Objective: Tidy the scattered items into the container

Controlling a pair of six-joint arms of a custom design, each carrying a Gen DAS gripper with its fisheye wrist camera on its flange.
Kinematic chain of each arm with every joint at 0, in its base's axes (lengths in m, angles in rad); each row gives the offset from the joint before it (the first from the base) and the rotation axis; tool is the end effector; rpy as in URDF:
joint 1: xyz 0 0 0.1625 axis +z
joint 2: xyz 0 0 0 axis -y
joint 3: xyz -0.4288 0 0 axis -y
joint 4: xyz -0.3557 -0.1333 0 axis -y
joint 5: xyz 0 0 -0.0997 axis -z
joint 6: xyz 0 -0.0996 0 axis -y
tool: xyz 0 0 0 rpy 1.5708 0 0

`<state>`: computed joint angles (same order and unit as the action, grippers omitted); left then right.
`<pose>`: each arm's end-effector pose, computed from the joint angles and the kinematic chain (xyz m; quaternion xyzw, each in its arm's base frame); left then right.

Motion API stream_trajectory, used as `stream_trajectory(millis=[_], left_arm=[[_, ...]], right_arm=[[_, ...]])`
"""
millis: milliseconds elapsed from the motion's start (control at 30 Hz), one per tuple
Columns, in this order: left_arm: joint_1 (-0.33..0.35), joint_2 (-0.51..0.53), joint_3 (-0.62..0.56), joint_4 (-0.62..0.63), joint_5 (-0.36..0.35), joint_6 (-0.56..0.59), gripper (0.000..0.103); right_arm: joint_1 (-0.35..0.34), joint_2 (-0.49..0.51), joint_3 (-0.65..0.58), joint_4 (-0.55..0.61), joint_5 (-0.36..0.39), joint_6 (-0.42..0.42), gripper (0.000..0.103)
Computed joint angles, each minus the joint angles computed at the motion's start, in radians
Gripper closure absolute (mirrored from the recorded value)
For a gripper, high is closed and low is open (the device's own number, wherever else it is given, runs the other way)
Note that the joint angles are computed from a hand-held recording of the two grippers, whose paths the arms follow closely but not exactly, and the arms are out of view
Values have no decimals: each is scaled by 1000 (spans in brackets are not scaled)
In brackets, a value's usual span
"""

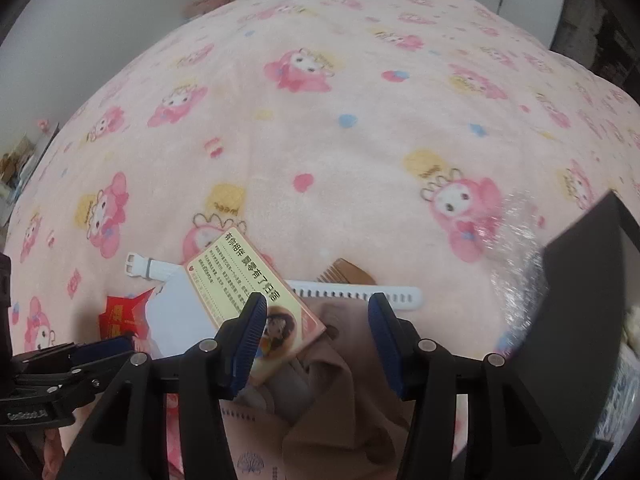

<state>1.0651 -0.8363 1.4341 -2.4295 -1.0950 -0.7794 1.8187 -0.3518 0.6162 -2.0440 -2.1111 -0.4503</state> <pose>-0.1828 -0.6996 0.2207 -0.1618 0.9504 -0.2412 0.1113 0.2909 -0.8147 0.1544 0.3017 -0.9102 0.0731 0.2742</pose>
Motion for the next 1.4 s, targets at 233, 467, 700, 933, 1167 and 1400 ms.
stream_trajectory(millis=[233,467,700,933,1167,1400], left_arm=[[7,9,-12,-20,-20,22,50],[-8,-5,16,-50,-27,12,46],[-51,-28,51,37,128,-76,38],[-12,-8,24,-10,50,-41,38],[7,25,-22,-41,-79,16,39],[-11,17,-11,-41,-82,4,39]], right_arm=[[-13,7,-13,116,64,13,54],[-1,-94,118,146,128,39,54],[-1,-197,252,178,144,60,54],[-16,-151,207,102,149,75,54],[-16,-72,89,181,174,58,53],[-24,-137,174,215,237,88,59]])
